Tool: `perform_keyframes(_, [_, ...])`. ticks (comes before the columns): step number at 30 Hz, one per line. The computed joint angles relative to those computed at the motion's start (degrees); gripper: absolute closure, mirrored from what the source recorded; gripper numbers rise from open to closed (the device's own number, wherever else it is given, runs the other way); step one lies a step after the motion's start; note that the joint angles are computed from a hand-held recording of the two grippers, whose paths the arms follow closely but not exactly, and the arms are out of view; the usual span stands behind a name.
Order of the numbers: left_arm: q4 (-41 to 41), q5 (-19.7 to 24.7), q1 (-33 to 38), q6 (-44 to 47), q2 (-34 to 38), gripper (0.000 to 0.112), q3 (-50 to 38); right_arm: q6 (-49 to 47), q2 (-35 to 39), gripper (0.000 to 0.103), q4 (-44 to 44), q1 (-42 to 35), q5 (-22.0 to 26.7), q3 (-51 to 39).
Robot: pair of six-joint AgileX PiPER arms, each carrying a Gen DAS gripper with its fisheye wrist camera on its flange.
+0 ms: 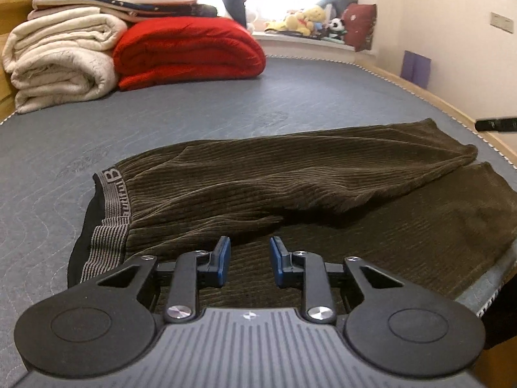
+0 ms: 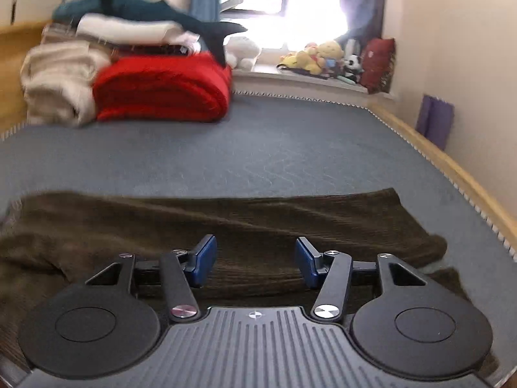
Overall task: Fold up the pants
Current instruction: 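Release the waistband and smooth the flattened pants with both grippers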
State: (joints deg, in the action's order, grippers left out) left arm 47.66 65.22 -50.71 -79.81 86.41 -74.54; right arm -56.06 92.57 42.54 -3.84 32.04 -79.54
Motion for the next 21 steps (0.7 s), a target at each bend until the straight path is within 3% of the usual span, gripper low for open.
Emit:
perform_keyframes(5, [-1.9, 0.6, 1.8, 0.1, 0.1, 0.079, -0.5, 2.8, 1.6, 0.041, -1.9, -0.8, 5.0, -2.4])
perform_keyframes(11, [-4.6, -2.6, 7.7, 4.6, 0.8, 0.081, -2.2, 4.1, 1.7, 0.041, -1.5, -3.5, 8.6, -3.8])
perform_keyframes(15, [-6.2, -5.5, 15.3, 10.7, 3.0, 0.081, -6.7, 6.4, 3.2, 0.041, -0.7, -5.3, 12.1, -5.7])
perform_keyframes(18, [-9.5, -8.3, 22.6, 16.2, 5.6, 0.081, -11.5, 7.3, 3.5, 0.043, -1.6, -5.2, 11.2, -5.5])
perform_keyframes(20, [-13.6, -9.4, 27.9, 22.0, 8.6, 0.078, -15.9, 7.9, 3.4, 0.043, -2.4, -4.9, 9.9, -5.0])
perform_keyframes(21, [-15.1, -8.9, 30.1, 25.3, 10.7, 0.07, -18.7, 8.1, 3.4, 0.043, -2.7, -4.7, 9.2, -4.9])
